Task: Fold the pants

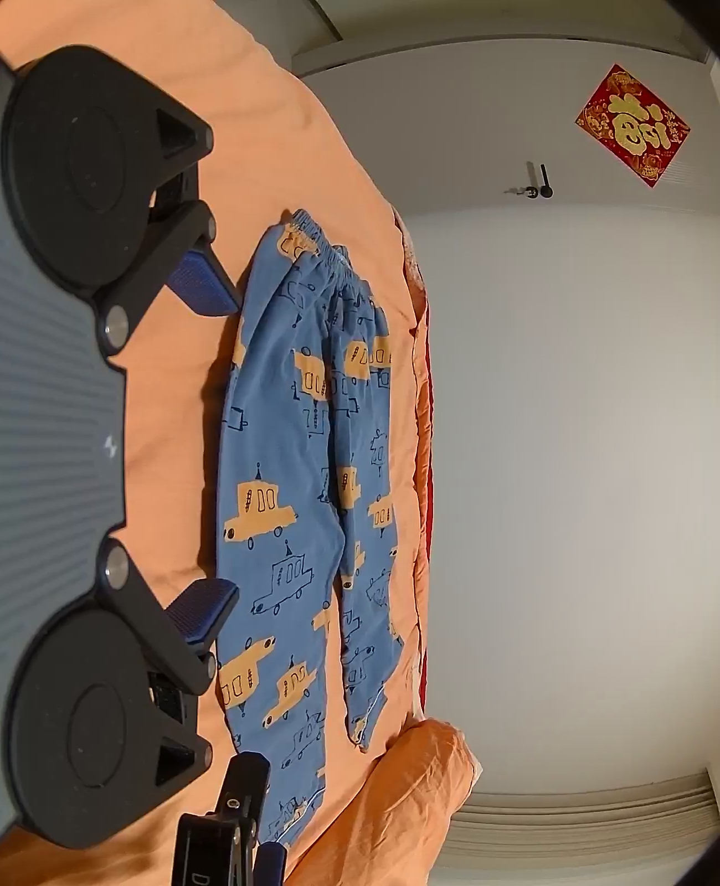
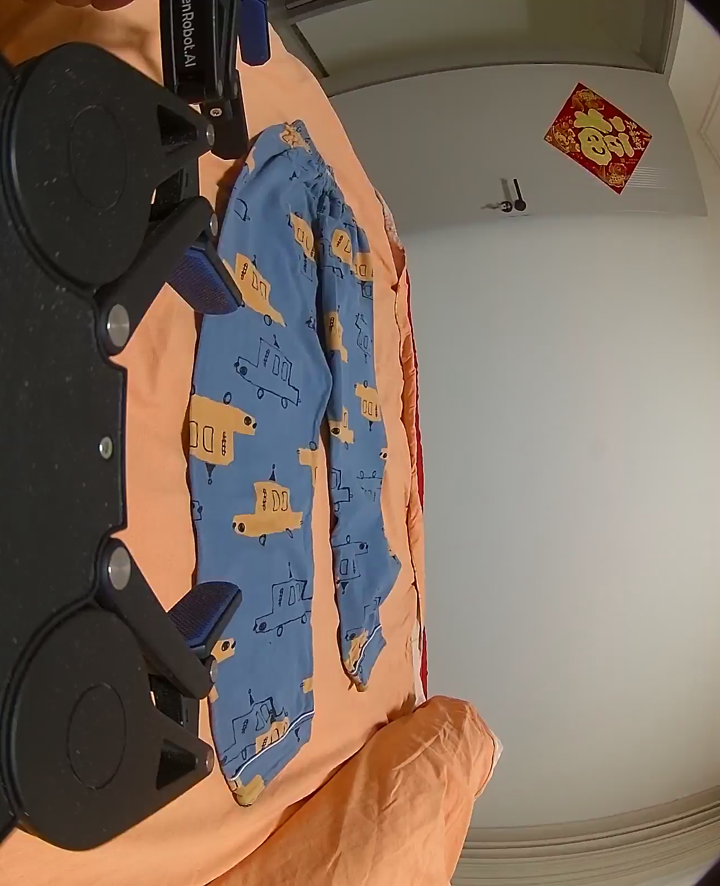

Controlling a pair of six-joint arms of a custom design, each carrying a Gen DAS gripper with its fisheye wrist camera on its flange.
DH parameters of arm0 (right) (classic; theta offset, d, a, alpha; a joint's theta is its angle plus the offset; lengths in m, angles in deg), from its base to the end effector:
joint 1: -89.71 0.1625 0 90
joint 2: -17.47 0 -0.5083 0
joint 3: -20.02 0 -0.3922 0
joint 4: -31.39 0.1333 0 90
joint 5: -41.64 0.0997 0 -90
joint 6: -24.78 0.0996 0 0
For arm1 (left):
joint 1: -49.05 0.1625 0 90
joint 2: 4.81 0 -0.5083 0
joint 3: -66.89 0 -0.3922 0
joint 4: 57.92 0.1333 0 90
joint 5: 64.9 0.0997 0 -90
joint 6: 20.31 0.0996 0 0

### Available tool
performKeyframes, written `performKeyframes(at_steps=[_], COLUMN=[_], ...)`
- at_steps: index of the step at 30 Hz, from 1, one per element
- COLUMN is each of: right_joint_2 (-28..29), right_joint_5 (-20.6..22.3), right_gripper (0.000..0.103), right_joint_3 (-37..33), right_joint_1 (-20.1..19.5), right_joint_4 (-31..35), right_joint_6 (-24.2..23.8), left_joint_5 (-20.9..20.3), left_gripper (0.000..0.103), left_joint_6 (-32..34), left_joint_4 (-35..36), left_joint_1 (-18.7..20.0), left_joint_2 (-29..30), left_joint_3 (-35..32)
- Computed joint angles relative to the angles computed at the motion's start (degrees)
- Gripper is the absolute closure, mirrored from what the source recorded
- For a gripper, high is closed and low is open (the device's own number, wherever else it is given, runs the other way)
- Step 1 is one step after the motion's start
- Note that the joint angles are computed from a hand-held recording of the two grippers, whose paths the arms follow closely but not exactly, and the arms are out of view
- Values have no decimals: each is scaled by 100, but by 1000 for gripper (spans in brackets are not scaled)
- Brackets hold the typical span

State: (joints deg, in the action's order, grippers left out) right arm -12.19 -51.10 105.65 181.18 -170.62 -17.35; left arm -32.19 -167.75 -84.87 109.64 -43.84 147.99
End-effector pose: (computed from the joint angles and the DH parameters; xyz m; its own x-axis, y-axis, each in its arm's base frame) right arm 0.1490 -0.7958 0.1161 -0.7317 -0.3642 0.5762 -0.6811 0.4235 -0.5972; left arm -0.1605 -0.7268 0.1095 -0.6640 -0.2504 -0.7045 0.5760 0.4295 -0.6955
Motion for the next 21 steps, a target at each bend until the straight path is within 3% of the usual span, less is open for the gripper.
performKeyframes(at_steps=[21], right_joint_2=[-4], right_joint_5=[-4], right_gripper=[1], right_joint_3=[4], right_joint_1=[-3], right_joint_4=[8], right_joint_6=[-2], left_joint_5=[-26], left_gripper=[0], left_joint_6=[-38], left_joint_4=[85], left_joint_1=[-1], left_joint_2=[16], left_joint_3=[-38])
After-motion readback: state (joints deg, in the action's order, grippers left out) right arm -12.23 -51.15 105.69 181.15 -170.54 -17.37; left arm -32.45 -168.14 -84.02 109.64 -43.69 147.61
